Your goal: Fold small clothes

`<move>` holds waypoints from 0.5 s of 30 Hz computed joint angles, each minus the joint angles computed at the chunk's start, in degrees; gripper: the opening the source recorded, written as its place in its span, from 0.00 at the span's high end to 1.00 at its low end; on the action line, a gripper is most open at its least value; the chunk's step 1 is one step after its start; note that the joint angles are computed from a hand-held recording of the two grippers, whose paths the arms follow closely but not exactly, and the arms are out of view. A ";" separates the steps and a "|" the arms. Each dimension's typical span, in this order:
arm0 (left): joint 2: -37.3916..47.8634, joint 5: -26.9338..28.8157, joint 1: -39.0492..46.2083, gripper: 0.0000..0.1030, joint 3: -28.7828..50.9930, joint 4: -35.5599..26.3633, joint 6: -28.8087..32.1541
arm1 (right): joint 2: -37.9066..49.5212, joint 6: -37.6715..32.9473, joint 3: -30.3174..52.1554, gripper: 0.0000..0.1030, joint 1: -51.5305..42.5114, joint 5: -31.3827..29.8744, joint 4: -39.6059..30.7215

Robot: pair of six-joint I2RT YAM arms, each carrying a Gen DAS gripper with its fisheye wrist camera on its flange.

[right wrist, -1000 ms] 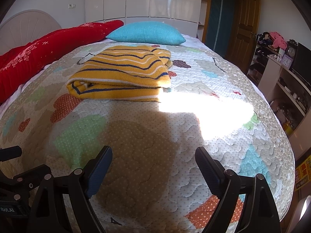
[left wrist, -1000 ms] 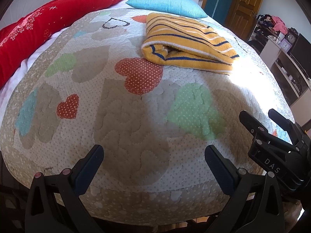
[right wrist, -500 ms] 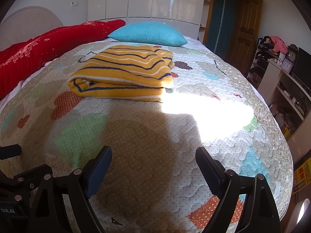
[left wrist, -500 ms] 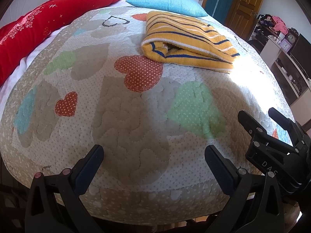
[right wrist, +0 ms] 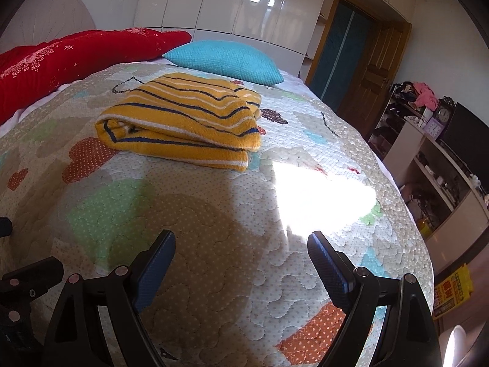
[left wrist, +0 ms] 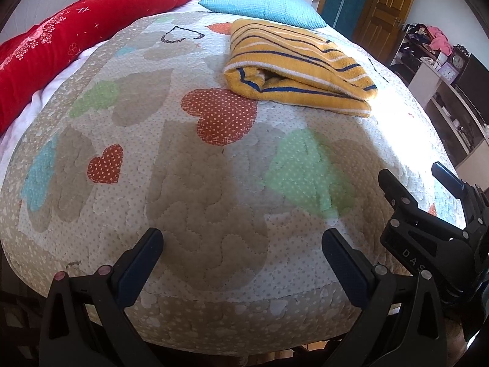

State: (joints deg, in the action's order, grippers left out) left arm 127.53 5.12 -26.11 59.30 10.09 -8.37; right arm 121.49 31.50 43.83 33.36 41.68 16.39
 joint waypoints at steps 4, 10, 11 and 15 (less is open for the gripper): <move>0.20 -1.05 -1.00 0.00 0.32 -0.30 0.35 | 0.57 -0.11 0.61 0.11 -0.10 1.80 -1.69; 0.13 -2.82 -2.49 0.00 0.43 -0.64 1.11 | 0.64 1.38 0.70 0.10 -1.98 0.43 -3.92; 0.07 -3.17 -2.76 0.00 0.35 -0.58 1.21 | 0.62 1.76 0.80 0.10 -2.32 0.10 -4.45; -0.39 -4.53 -3.87 0.00 -0.28 -0.08 1.76 | -0.02 3.05 0.14 0.10 -3.57 -1.25 -5.00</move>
